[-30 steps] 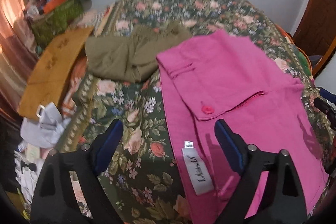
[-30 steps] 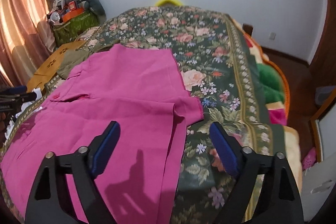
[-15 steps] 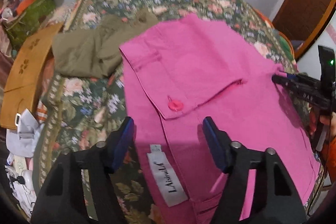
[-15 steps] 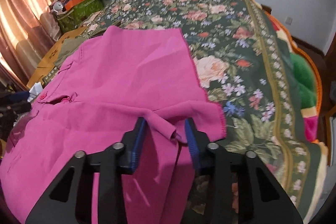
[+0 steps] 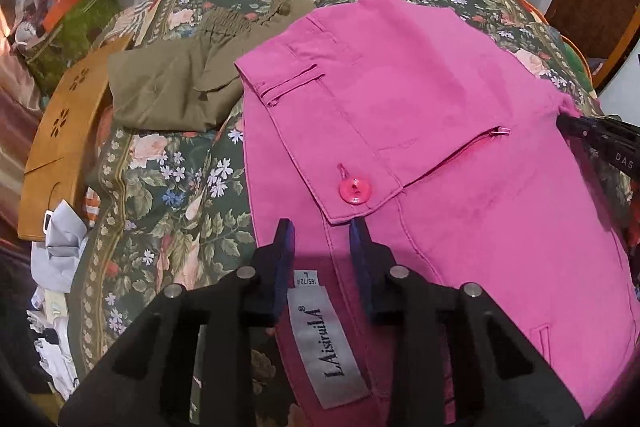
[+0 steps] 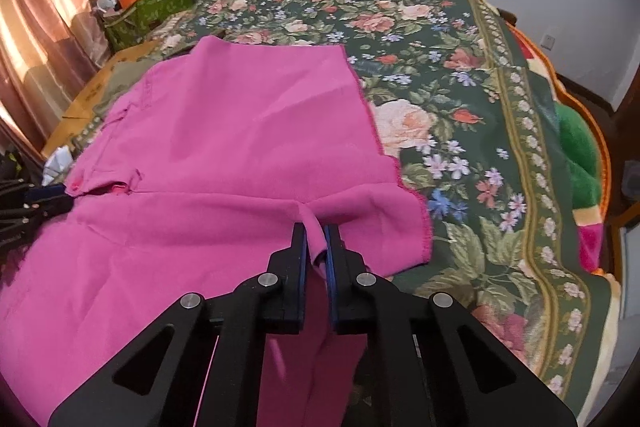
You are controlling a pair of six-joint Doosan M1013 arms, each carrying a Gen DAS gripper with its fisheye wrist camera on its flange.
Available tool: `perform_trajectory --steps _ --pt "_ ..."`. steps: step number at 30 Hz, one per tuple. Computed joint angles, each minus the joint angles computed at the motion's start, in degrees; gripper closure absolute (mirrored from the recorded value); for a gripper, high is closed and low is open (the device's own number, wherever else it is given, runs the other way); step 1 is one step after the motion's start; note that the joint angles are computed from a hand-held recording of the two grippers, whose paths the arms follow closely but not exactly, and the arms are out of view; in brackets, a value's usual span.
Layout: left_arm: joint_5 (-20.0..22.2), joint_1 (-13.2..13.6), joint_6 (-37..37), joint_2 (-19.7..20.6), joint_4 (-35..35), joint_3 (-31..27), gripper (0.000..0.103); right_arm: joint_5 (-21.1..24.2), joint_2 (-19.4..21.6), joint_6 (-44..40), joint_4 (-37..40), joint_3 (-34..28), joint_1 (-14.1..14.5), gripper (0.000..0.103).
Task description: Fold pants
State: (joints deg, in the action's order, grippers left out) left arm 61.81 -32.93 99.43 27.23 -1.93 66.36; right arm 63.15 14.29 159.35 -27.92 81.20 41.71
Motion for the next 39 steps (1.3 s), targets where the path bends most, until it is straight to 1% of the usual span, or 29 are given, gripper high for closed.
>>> perform_trajectory --steps 2,5,7,9,11,12,13,14,15,16,17,19,21,23,27,29,32,35,37,39 --pt "0.8 0.3 -0.1 0.4 -0.9 -0.5 0.072 1.1 0.1 -0.4 1.2 0.0 -0.3 0.098" --pt "0.5 0.2 -0.3 0.4 -0.4 -0.3 0.071 0.8 -0.1 -0.2 3.2 0.7 -0.9 0.098" --pt "0.4 0.2 0.3 0.4 -0.6 -0.4 0.071 1.0 0.2 -1.8 5.0 0.2 -1.3 0.098" --pt "0.5 0.5 2.2 0.4 -1.6 -0.6 0.070 1.1 0.2 -2.2 5.0 -0.1 -1.1 0.097" --pt "0.5 0.7 2.6 0.3 -1.6 -0.8 0.068 2.1 0.2 -3.4 5.0 -0.6 -0.8 0.096" --pt "0.3 0.8 2.3 0.2 -1.5 -0.8 0.067 3.1 0.2 -3.9 4.1 -1.0 -0.5 0.092" --pt "0.3 0.9 2.0 0.1 -1.7 -1.1 0.067 4.0 0.2 -4.0 3.0 -1.4 -0.1 0.084" --pt "0.1 1.2 2.0 0.1 -2.2 -1.4 0.067 5.0 0.3 -3.6 1.4 -1.8 0.3 0.079" --pt "-0.1 1.3 2.0 0.0 -2.5 -1.7 0.066 5.7 0.1 -2.7 -0.5 -2.0 0.9 0.067" --pt "-0.7 1.5 2.1 -0.1 -2.8 -1.9 0.062 5.7 -0.1 -1.8 -2.0 -2.0 1.3 0.056" --pt "-1.7 1.6 2.0 -0.3 -2.8 -2.1 0.059 5.2 -0.6 -0.7 -3.7 -1.7 1.7 0.052" --pt "-3.2 1.8 1.7 -0.3 -2.6 -2.7 0.045 4.8 -1.2 1.3 -6.8 -1.5 2.2 0.039" --pt "-3.8 2.0 1.4 0.1 -2.8 -3.9 0.041 4.6 -1.5 2.9 -8.9 -1.5 2.3 0.038" --pt "-2.9 2.1 1.1 1.2 -3.1 -5.9 0.039 3.9 -1.9 4.2 -9.5 -1.2 1.9 0.038" --pt "1.3 2.5 1.0 3.9 -6.0 -9.9 0.039 3.5 -1.6 6.1 -8.0 -1.1 0.5 0.038" --pt "3.8 2.5 1.1 5.4 -7.6 -11.7 0.038 2.2 -1.6 6.8 -5.4 -0.3 -0.7 0.038" --pt "8.2 2.3 1.0 7.7 -8.4 -14.1 0.038 1.8 -1.3 6.4 -2.6 0.2 -1.6 0.038" --pt "11.1 2.1 0.2 9.2 -8.2 -15.2 0.038 0.8 -1.1 5.7 0.0 0.9 -2.4 0.038" --pt "11.9 2.1 0.1 9.6 -9.0 -15.4 0.037 0.3 -0.9 4.8 0.6 1.1 -2.5 0.038" --pt "11.0 2.2 0.5 9.3 -9.7 -14.6 0.036 0.7 -0.4 3.0 0.9 0.8 -2.5 0.039"
